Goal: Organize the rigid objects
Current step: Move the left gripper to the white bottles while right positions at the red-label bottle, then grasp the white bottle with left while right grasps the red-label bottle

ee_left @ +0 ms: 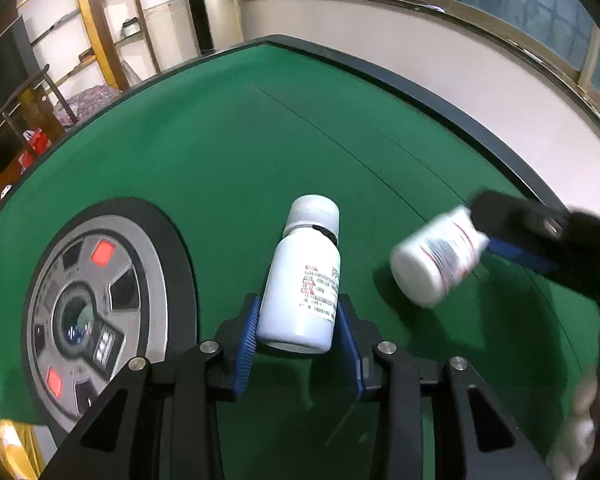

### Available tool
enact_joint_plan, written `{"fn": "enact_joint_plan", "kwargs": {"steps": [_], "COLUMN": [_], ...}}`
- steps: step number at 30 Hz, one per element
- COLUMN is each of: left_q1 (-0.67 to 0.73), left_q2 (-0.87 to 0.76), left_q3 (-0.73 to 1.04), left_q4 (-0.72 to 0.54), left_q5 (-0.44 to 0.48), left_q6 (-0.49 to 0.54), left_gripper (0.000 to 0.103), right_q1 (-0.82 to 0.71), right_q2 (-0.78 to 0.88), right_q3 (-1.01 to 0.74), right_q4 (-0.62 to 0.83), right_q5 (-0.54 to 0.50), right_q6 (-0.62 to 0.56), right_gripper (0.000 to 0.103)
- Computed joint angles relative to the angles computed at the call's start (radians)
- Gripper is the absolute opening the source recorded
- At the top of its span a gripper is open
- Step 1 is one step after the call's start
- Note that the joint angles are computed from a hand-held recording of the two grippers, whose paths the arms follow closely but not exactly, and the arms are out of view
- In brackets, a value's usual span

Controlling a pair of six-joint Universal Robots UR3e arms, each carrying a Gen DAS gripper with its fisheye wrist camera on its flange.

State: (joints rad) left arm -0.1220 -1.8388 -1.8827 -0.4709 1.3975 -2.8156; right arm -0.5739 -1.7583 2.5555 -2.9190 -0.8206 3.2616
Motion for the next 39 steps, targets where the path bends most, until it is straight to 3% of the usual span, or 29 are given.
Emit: {"fn": "enact_joint_plan", "kwargs": {"steps": [4,13,17,21,23,26,28,31,34,39], "left_q1": [0.033,0.135,0.195,0.341,0.41,0.432,0.44,0.422,0.379,0.177], "left_q2": [0.135,0.66,0.79,0.974,1.062,1.09,1.087,1.071,0.96,0.629], "left_q3": [-0.116,-0.494,-0.552,-0.565,-0.572,-0.566,-0.552,-0.543,-0.52,-0.435], "left_q4": [-0.044,-0.219,-0.284,-0.487,-0.57,-0.581,-0.586,-0.547,-0.442,-0.147], "left_q5": [-0.061,-0.124,-0.168,-0.252,-0.269,-0.245,-0.234,-0.209,-0.19,-0.091], "left_q6": [0.01,0.046,0.029,0.096,0.148,0.148,0.145,0.131,0.102,-0.017], "left_gripper": [0.037,0.037,0.038,0.058,0.06,0.061,0.065,0.072,0.073,0.073], "right_q1": [-0.008,0.02,0.053,0.093,0.149,0.276,0.344,0.352,0.285,0.26], "right_q2": [0.004,0.035,0.034,0.064,0.073,0.138,0.196,0.181,0.069,-0.106], "right_q3": [0.009,-0.005,-0.007,-0.068,-0.115,-0.229,-0.305,-0.301,-0.222,-0.12], "right_q4": [-0.002,-0.017,-0.04,-0.019,0.015,0.052,0.078,0.094,0.167,0.187], "right_q5": [0.004,-0.01,-0.044,-0.093,-0.163,-0.303,-0.366,-0.365,-0.305,-0.399], "right_q6": [-0.006,0.001,0.004,0.021,0.038,0.078,0.088,0.077,-0.011,-0.121], "right_gripper": [0.069,0.072,0.072,0.072,0.071,0.066,0.05,0.048,0.048,0.048]}}
